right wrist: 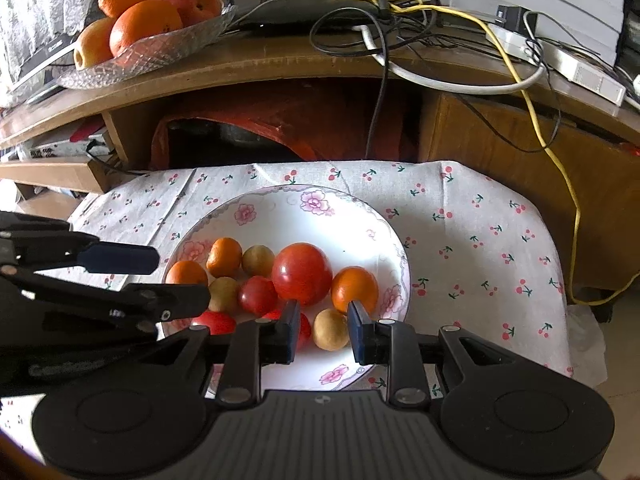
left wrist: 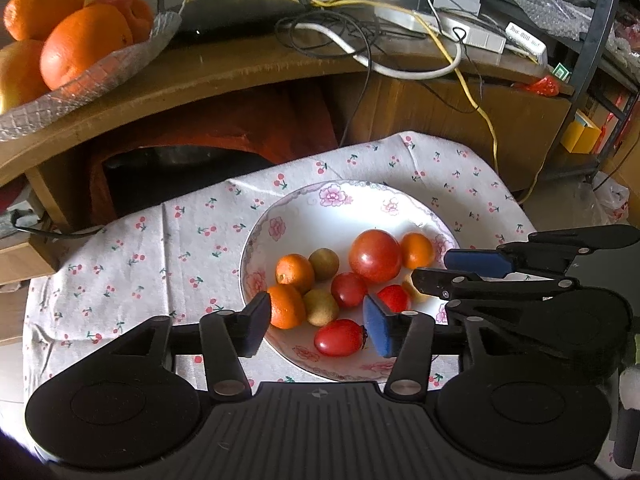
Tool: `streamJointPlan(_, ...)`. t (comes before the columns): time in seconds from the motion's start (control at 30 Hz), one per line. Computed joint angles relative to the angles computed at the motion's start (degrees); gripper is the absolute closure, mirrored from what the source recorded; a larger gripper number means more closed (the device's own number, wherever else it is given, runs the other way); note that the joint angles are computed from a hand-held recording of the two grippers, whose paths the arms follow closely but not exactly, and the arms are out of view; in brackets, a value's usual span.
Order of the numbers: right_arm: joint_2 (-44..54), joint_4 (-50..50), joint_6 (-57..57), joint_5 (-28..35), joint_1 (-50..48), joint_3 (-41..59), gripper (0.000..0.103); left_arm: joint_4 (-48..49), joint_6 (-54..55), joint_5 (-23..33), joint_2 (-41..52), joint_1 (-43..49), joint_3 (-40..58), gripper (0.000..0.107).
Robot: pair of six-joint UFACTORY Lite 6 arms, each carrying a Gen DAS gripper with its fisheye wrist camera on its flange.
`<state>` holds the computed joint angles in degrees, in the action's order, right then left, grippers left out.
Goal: Organize fruits
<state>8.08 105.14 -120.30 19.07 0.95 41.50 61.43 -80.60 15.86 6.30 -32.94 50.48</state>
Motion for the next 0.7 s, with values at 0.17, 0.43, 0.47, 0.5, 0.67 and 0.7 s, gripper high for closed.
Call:
streamJointPlan(0.17, -2.9, -3.0, 3.5, 0.8, -1.4, -1.6, 0.078, 5.8, -6.9, 4.3, -3.8, -2.7, -3.1, 0.034)
streamJointPlan(0.43, -11.5, -14.5, 14.8, 1.4, -4.5, -7.4, 0.078, 6.4, -11.8, 11.3, -8.8, -7.6, -8.4, 0.021)
streamJointPlan(0.47, -12.8, -16.3, 16.4, 1.6, -4.9, -8.2, 0.078, 6.5, -12.5, 12.3, -9.5, -8.4, -9.1, 0.020)
streamJointPlan(0.5, -14.3, -18.0, 18.0, 2.1, -5.4, -9.1, 0.078, 6.6, -13.2, 13.1, -10.2, -9.2, -9.8, 0.019)
streamJointPlan(0.67, -22.1, -25.9, 25.2, 5.1, -8.7, -14.4, 0.078, 6.8, -17.3, 16.7, -14.7, -13.0, -13.9, 0.016)
streamJointPlan(0.7, -23.6, -27.4, 26.5, 5.8, -9.3, -15.5, 0.078, 6.6, -17.8, 17.4, -15.5, -13.8, -14.5, 0.016)
